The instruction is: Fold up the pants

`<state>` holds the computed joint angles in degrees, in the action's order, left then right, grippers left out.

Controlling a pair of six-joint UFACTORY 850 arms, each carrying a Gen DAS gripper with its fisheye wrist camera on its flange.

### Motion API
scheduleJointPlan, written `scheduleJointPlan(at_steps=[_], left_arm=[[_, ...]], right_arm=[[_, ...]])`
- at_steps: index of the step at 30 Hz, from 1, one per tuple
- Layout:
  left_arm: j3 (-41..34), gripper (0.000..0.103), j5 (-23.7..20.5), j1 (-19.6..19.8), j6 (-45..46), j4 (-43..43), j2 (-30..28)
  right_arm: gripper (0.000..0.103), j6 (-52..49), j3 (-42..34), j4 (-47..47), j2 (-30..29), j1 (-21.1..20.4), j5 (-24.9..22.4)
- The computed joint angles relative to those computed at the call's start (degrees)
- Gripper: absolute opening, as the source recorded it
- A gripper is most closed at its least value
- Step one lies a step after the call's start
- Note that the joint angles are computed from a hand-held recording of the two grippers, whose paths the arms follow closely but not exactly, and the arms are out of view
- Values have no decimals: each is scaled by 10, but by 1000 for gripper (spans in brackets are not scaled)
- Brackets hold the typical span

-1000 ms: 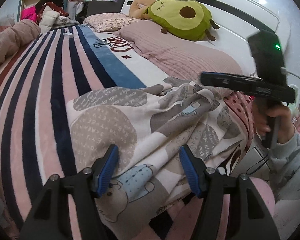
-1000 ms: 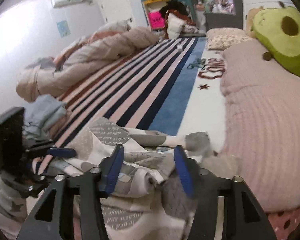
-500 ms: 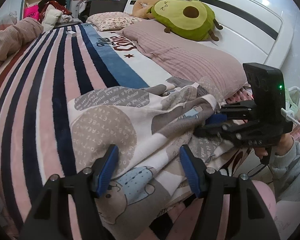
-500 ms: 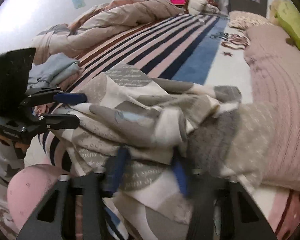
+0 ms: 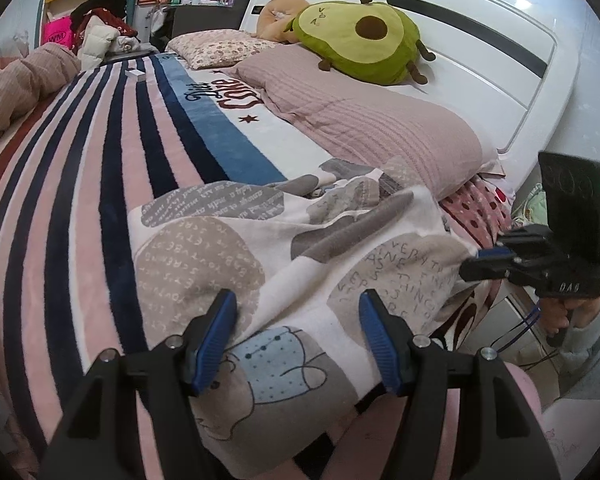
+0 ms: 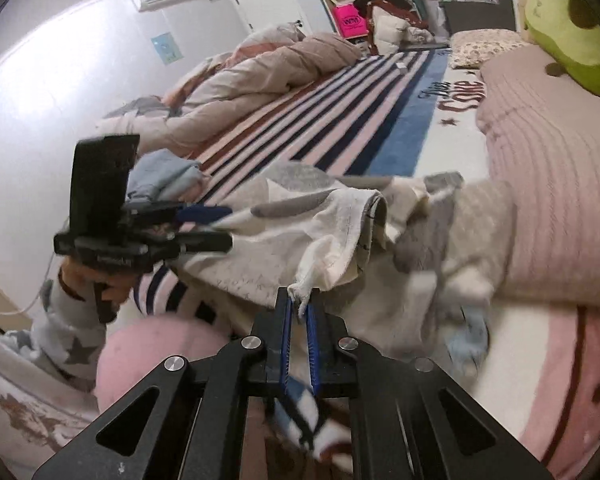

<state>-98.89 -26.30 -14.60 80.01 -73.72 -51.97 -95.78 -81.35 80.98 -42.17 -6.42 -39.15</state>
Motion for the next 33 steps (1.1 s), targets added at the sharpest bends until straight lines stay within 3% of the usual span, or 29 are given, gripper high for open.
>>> scheduleJointPlan(at_steps=[2, 5, 9, 13, 16, 19, 20, 25, 27, 28, 33], left_arm=[[1, 61, -3, -2, -1, 3, 1], [3, 64, -4, -4, 6, 1, 2], [4, 65, 2, 0, 19, -19, 6], [0, 66, 12, 8, 32, -49, 9], [6, 66, 38, 11, 60, -79, 14], [8, 66, 51, 18, 60, -92, 15], [10, 67, 55, 21, 60, -97, 15], [10, 67, 58, 28, 46, -91, 11], [9, 67, 59, 29, 41, -88, 9], [9, 67, 59, 29, 37, -85, 8], [7, 67, 52, 29, 21, -71, 5]], right_arm=[[0, 16, 13, -13, 7, 0, 25], [0, 69, 27, -45, 8, 0, 101], [3, 136, 7, -64, -7, -22, 42], [29, 51, -22, 8, -2, -19, 51], [33, 65, -90, -27, -33, -2, 80], [58, 72, -150, -71, -70, 20, 118], [58, 86, -172, -93, -84, 24, 125], [55, 221, -272, -291, -151, 45, 111], [28, 265, -287, -361, -163, 53, 116], [1, 264, -281, -368, -162, 54, 123], [2, 179, -239, -253, -133, 49, 174]])
